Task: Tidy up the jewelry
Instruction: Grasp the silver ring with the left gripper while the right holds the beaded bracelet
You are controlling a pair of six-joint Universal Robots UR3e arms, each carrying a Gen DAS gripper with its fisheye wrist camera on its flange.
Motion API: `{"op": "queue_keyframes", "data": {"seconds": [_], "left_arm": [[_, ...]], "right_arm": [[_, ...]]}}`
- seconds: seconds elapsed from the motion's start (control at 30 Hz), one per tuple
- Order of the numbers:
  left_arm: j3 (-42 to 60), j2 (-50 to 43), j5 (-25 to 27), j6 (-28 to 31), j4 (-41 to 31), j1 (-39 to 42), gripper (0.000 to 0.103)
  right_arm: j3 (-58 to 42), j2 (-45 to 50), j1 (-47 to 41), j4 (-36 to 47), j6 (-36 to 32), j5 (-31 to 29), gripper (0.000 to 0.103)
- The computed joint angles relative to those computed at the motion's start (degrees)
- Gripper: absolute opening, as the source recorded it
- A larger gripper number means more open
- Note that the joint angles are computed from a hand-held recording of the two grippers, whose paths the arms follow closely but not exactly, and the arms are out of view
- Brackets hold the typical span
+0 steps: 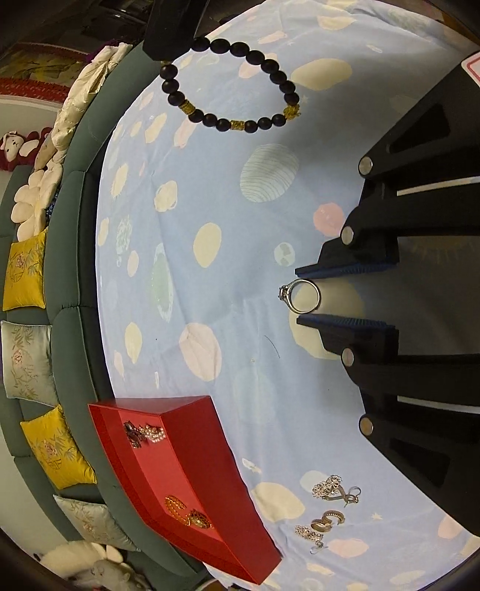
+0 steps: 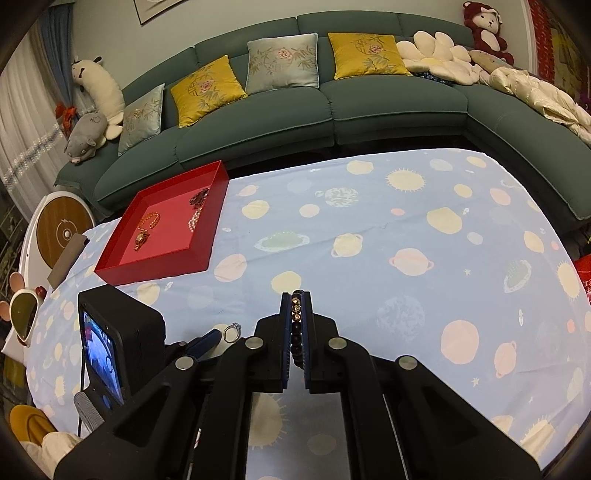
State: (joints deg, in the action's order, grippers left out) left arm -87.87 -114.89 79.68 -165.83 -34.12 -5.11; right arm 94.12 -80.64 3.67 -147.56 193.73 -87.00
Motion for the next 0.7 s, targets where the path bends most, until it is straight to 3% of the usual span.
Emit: {"op": "queue_keyframes", "data": {"seconds": [0.37, 0.7], "left_arm": [[-6.4, 7.6, -3.2, 1.5, -0.5, 5.3, 0.016], [-6.3, 13.2, -5.0, 6.3, -6.8, 16.6, 0.016]], "right_arm": [[-1.1, 1.3, 1.3, 0.7, -0.2, 1.4, 0.004], [-14.9, 11.0, 9.2, 4.8, 0.9, 0.9, 0.004]]}}
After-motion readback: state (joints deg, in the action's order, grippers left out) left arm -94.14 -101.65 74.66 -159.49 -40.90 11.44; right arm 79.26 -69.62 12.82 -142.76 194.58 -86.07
